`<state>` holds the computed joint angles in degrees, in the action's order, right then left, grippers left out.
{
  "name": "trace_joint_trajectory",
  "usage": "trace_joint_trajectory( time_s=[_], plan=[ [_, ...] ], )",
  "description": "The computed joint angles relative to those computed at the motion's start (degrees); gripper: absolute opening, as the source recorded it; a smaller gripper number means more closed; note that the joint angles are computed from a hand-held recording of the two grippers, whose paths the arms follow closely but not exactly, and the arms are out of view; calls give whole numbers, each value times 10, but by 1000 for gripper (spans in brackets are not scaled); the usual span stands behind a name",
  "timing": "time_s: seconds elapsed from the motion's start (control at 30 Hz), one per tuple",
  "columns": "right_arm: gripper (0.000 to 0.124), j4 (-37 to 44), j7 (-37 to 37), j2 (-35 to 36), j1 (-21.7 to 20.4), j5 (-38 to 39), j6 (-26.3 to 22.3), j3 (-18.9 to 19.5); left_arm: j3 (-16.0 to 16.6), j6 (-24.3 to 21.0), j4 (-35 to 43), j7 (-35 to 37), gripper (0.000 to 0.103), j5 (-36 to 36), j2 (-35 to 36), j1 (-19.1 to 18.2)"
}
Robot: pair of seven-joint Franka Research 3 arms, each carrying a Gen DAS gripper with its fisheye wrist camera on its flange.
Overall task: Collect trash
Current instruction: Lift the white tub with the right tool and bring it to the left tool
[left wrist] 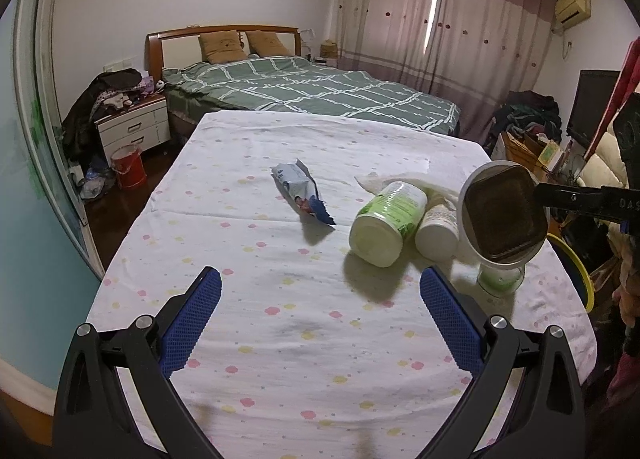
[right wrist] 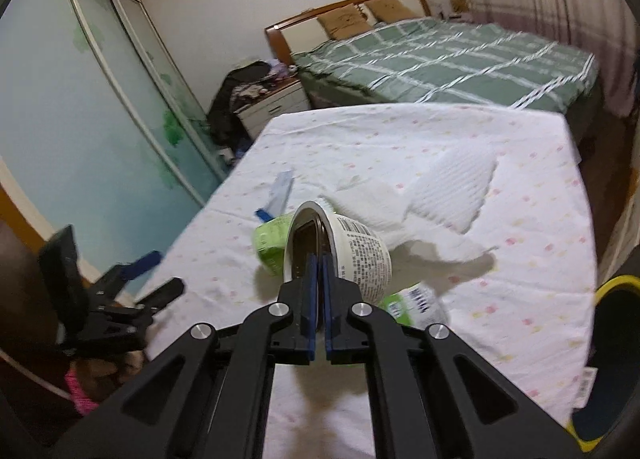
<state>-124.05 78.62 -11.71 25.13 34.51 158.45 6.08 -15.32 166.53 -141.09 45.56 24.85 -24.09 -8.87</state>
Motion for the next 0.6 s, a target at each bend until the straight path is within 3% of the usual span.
trace_joint_trajectory(
  time_s=[0.13,0.3,0.43,0.6],
  plan=[
    [3,10,-64,4,22,85,-33,-21,-1,2,3,2,98,0,5,-3],
    [3,28,-92,26,18,137,-75,-17,3,15,10,25,98,-3,21,-20],
    [2,36,-114,35,12,198,-91,-16,17,43,9,86,98,-11,34,-55],
    [2,48,-191,32,0,354,-147,-31,48,80,6,170,98,-53,47,-109]
  ],
)
